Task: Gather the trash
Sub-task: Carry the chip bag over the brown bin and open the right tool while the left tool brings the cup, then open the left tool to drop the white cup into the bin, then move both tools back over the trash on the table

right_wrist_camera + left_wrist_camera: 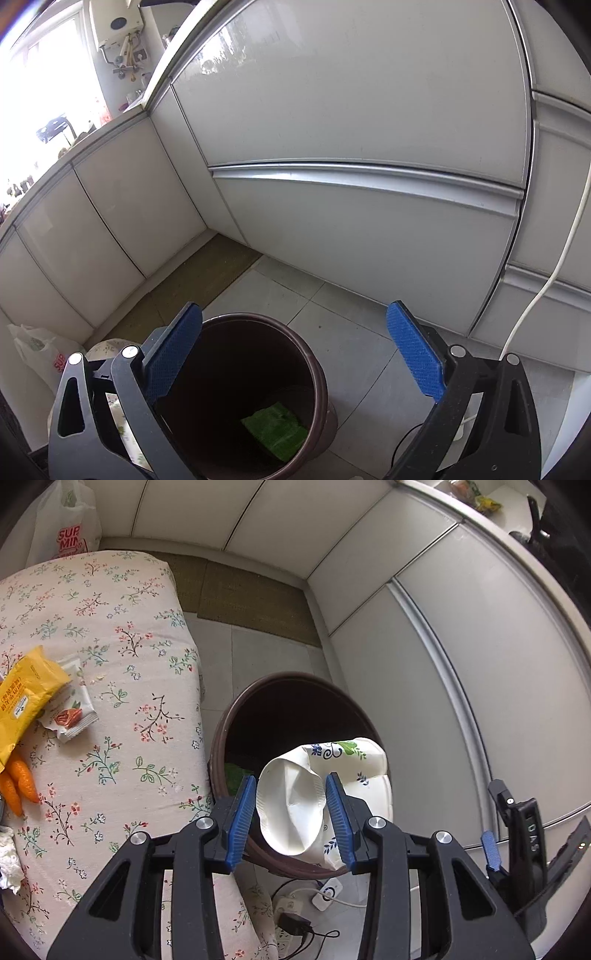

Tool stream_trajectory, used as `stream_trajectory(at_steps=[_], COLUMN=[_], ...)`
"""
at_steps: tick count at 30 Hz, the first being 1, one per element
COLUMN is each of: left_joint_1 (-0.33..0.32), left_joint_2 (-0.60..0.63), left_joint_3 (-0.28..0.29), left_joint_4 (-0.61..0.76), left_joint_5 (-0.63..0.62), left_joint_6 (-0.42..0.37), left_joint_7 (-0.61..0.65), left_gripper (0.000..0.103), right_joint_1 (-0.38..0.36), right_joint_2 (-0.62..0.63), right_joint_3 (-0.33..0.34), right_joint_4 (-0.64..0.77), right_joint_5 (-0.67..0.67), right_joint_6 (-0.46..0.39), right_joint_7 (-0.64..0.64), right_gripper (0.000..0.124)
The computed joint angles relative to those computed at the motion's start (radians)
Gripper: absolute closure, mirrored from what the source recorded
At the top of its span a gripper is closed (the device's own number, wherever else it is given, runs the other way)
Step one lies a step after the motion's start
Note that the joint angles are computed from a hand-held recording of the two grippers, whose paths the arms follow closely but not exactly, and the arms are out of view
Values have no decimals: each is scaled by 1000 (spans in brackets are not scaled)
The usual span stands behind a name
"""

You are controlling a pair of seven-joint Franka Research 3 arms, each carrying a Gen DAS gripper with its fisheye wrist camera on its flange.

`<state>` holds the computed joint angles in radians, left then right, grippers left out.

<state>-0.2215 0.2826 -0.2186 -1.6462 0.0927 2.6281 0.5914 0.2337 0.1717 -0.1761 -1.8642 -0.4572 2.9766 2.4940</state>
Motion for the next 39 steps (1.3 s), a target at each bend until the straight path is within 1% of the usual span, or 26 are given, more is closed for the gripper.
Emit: stream_trajectory(at_steps=[2, 4, 5, 8, 10, 11, 12, 14, 18, 21, 23, 28, 31, 35, 39], left_joint_1=[-3, -4, -3, -4, -6, -9, -14, -20, -37, -35, -32, -5, 15, 45, 74], left_joint_2=[6, 5, 5, 2, 3, -1, -11, -26, -76, -110, -135, -211, -262, -346, -427], left_joint_3=[1, 0, 0, -1, 1, 4, 11, 21, 42, 44, 45, 39, 37, 37, 36], left_joint_4=[6, 0, -3, -9, -9, -12, -24, -45, -96, -134, -161, -262, -334, -439, -527], left_joint_5=[5, 5, 3, 4, 10, 17, 32, 63, 158, 214, 249, 281, 280, 288, 285], left_joint_6=[-10, -11, -9, -8, -10, -13, -11, -8, -36, -63, -95, -126, -123, -113, -118], left_joint_7=[-1, -2, -2, -1, -2, -8, -24, -52, -129, -169, -199, -236, -258, -300, -318], left_gripper=[63, 60, 59, 59, 54, 45, 39, 37, 27, 27, 27, 26, 26, 26, 26], right_joint_1=[-8, -12, -12, -8, 6, 8, 6, -1, -8, -6, 3, 33, 49, 63, 118], right_joint_2=[4, 5, 6, 4, 3, 2, 2, 3, 6, 12, 15, 18, 17, 35, 31], right_joint_3=[12, 21, 24, 23, 9, 7, 12, 22, 44, 64, 66, 61, 63, 84, 63], right_joint_4=[3, 2, 4, -3, -4, -3, -2, -2, 3, 13, 19, 28, 26, 55, 43], right_joint_5=[32, 61, 73, 93, 74, 71, 76, 96, 136, 165, 167, 134, 121, 133, 62], right_joint_6=[0, 3, 2, 12, 10, 5, -2, -9, -20, -40, -45, -43, -37, -34, 4], right_joint_7=[-19, -42, -53, -75, -63, -63, -73, -93, -147, -213, -234, -254, -262, -322, -332], right_gripper=[28, 28, 28, 28, 28, 28, 28, 28, 28, 28, 28, 28, 28, 28, 28])
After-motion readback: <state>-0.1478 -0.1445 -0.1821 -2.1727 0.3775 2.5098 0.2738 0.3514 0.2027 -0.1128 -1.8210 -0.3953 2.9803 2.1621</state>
